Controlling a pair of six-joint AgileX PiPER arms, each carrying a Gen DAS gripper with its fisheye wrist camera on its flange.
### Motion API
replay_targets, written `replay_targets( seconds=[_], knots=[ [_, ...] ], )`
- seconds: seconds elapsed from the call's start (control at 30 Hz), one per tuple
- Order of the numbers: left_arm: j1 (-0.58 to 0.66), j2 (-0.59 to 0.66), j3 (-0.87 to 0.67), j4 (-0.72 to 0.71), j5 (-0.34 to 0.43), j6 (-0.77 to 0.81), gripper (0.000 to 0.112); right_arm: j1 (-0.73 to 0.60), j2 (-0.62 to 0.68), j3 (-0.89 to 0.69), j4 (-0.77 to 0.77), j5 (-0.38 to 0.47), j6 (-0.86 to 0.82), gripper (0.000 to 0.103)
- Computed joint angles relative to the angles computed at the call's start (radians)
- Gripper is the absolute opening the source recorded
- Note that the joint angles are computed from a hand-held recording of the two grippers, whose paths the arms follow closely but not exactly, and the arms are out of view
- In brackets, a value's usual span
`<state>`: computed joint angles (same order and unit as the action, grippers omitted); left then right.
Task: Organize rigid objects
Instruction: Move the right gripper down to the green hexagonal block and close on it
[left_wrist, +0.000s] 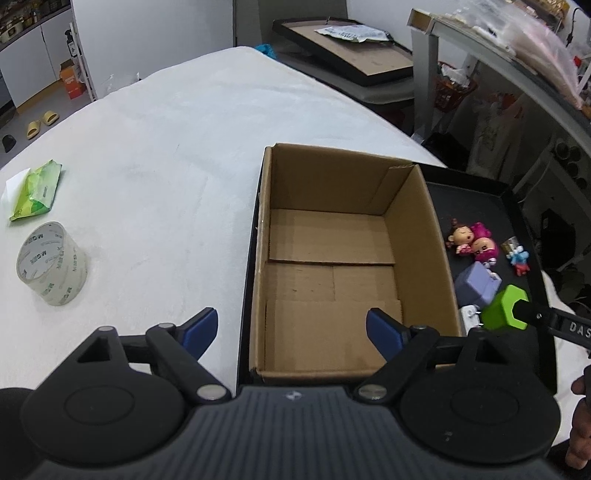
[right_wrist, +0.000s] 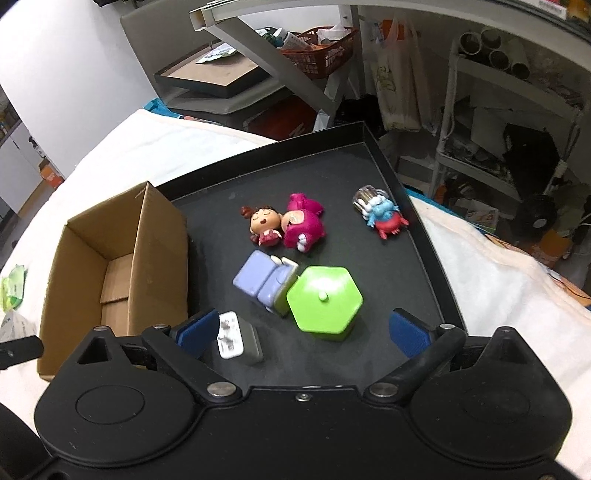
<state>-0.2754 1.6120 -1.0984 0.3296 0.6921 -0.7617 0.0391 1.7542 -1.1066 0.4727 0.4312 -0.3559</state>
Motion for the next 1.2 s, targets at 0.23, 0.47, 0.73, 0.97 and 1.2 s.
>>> replay_targets(
  seconds=[0.23,0.47,0.73,0.97,1.2],
  knots=[
    [-0.001,0.097,-0.059,0.025,0.032,-0.034,0.070,-0.013,0.075,-0.017,0.106,-0.024,-0.155,0.085],
    [-0.009,0.156,-0.100,0.055,0.071,-0.063,0.062,-0.044,0.157,-0.070,0.157,0.000,-0.200,0.080],
    [0.008,0.212,-0.121,0.024,0.076,-0.044,0.032,-0.057,0.220,-0.116,0.194,0.026,-0.239,0.064],
    [0.025,0.180,-0.072,0.033,0.037,-0.037,0.009,-0.077,0.226,-0.106,0.280,0.016,-0.309,0.051],
    [0.036,0.130,-0.003,0.033,-0.009,-0.038,0.010,-0.077,0.188,-0.066,0.355,-0.014,-0.388,0.051]
  ],
)
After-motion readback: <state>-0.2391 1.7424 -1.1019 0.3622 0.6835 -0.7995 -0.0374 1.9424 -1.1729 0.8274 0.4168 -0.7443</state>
